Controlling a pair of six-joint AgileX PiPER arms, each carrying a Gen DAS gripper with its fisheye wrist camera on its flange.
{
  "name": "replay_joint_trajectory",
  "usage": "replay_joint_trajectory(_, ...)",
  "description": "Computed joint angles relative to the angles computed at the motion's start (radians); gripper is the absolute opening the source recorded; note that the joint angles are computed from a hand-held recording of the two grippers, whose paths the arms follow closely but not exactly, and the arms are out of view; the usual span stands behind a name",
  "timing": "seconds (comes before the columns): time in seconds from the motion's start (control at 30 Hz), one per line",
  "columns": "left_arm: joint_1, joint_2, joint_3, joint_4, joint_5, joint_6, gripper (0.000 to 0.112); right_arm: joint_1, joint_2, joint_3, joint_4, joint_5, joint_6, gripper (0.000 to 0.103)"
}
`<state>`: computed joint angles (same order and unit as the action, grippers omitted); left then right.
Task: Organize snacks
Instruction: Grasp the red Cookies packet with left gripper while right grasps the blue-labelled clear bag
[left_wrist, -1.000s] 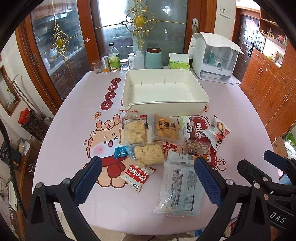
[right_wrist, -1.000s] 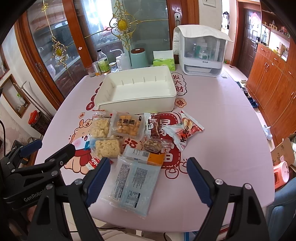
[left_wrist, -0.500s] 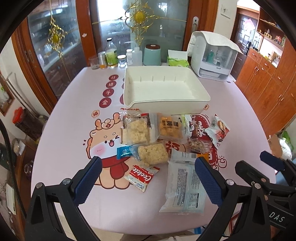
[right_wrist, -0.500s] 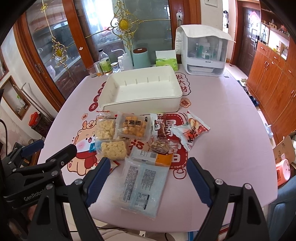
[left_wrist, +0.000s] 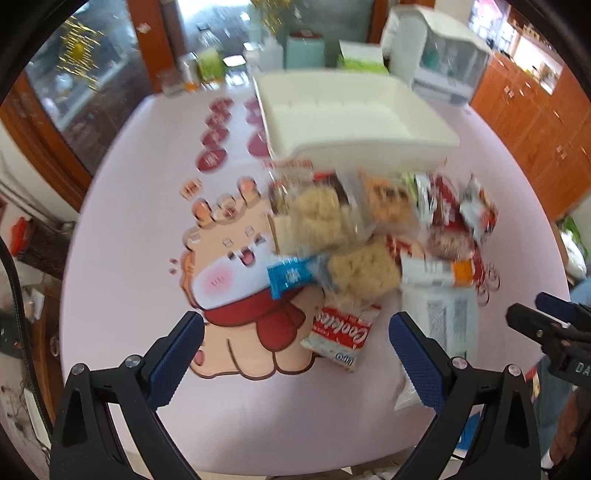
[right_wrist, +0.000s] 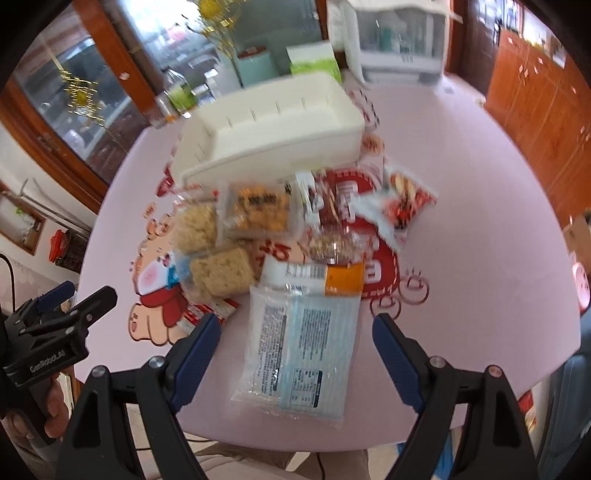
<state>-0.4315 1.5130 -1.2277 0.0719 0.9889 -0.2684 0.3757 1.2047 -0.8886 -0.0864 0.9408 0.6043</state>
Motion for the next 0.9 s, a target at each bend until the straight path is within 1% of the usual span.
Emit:
replay_joint_trajectory(0.1,0.035,0.054,0.049,-0.066,-0.056,0.079,0.100,-0.011,0.071,0.046,0.053,-0.054,-0.023,0.085)
replay_joint_trajectory(0.27,0.077,0.163,0.096,-0.193,-0.119,0.204,0.100,-0.011,0.159,0.113,0.120,-0.129,-0.026,0.085)
replay_joint_trajectory(0.4,0.059,0.228,0.104,-0.236,-0.157,0.262,0.100,-0.011,0.194,0.158,0.113,-0.174,0.023,0.085)
replay_joint_trajectory(0.5,0.018,0.271,0.102,-0.241,-0.180,0.278,0.100,-0.008,0.214,0.189,0.121,-0.210,0.046,0.085)
replay_joint_trajectory(0.63,-0.035,0.316,0.089,-0.218,-0.202,0.250,0.099,0.004,0.244,0.218,0.126,-0.258,0.056,0.085)
replay_joint_trajectory(0.7,-0.060,0.336,0.086,-0.210,-0.210,0.229,0.095,0.026,0.245,0.233,0.094,-0.276,0.095,0.090)
replay_joint_trajectory(0.73,-0.079,0.341,0.087,-0.186,-0.220,0.199,0.095,0.033,0.248,0.240,0.082,-0.289,0.114,0.093)
replay_joint_trajectory(0.83,-0.147,0.360,0.082,-0.092,-0.247,0.099,0.089,0.033,0.256,0.271,0.075,-0.335,0.131,0.101)
replay_joint_trajectory(0.9,-0.181,0.375,0.075,-0.033,-0.259,0.033,0.084,0.022,0.290,0.278,0.099,-0.380,0.108,0.103)
